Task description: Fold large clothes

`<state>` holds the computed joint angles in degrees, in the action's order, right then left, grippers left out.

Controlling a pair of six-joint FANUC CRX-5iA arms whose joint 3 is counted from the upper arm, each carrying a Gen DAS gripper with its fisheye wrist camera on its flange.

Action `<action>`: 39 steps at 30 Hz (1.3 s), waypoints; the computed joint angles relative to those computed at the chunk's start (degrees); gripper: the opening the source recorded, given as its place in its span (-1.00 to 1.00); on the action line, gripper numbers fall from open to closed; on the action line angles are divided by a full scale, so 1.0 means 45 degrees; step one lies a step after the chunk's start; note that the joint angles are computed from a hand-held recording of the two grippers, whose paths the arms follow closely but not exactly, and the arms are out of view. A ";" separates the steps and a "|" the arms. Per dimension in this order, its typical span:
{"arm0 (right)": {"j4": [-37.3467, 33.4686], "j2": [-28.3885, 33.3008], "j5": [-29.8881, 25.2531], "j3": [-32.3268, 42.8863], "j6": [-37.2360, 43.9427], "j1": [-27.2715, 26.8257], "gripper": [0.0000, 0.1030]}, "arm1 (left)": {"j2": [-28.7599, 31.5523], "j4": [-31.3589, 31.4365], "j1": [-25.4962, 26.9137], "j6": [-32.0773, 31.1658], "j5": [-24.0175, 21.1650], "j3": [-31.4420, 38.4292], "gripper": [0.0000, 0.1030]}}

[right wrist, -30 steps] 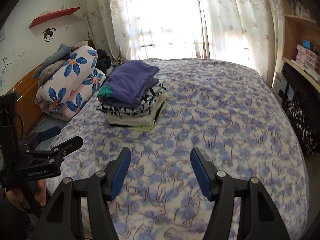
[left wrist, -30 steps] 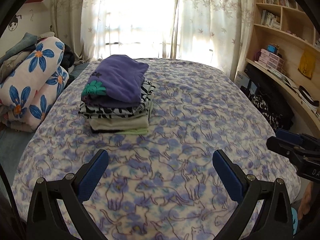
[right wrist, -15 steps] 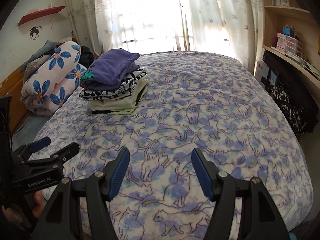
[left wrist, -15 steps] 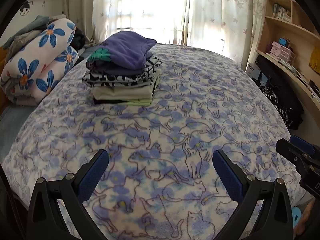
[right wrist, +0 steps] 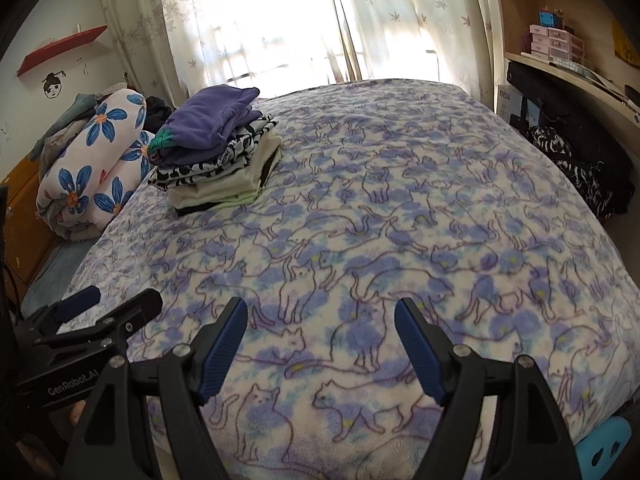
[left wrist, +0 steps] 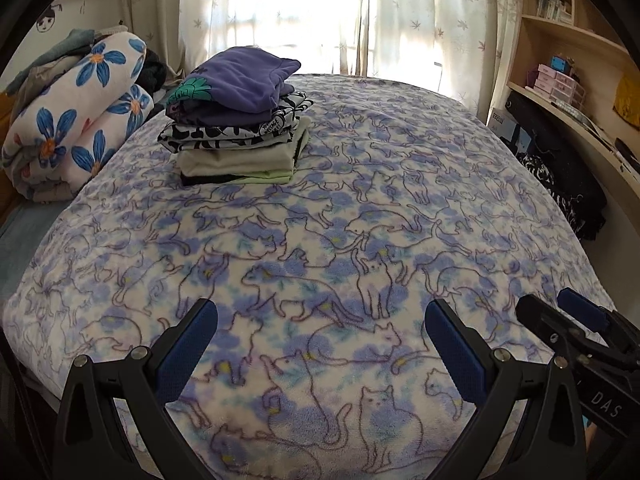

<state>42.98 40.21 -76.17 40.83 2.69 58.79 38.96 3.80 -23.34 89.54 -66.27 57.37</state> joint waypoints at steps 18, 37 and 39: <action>-0.0190 -0.0348 0.0291 -0.0778 -0.0437 0.0167 0.48 | -0.0214 -0.0478 -0.0231 0.0121 -0.0036 -0.0400 0.98; -0.0312 -0.0323 0.0287 -0.0713 -0.0467 0.0144 0.48 | -0.0223 -0.0638 -0.0230 0.0306 -0.0295 -0.0464 0.98; -0.0306 -0.0313 0.0284 -0.0701 -0.0472 0.0145 0.48 | -0.0245 -0.0656 -0.0232 0.0309 -0.0263 -0.0509 0.98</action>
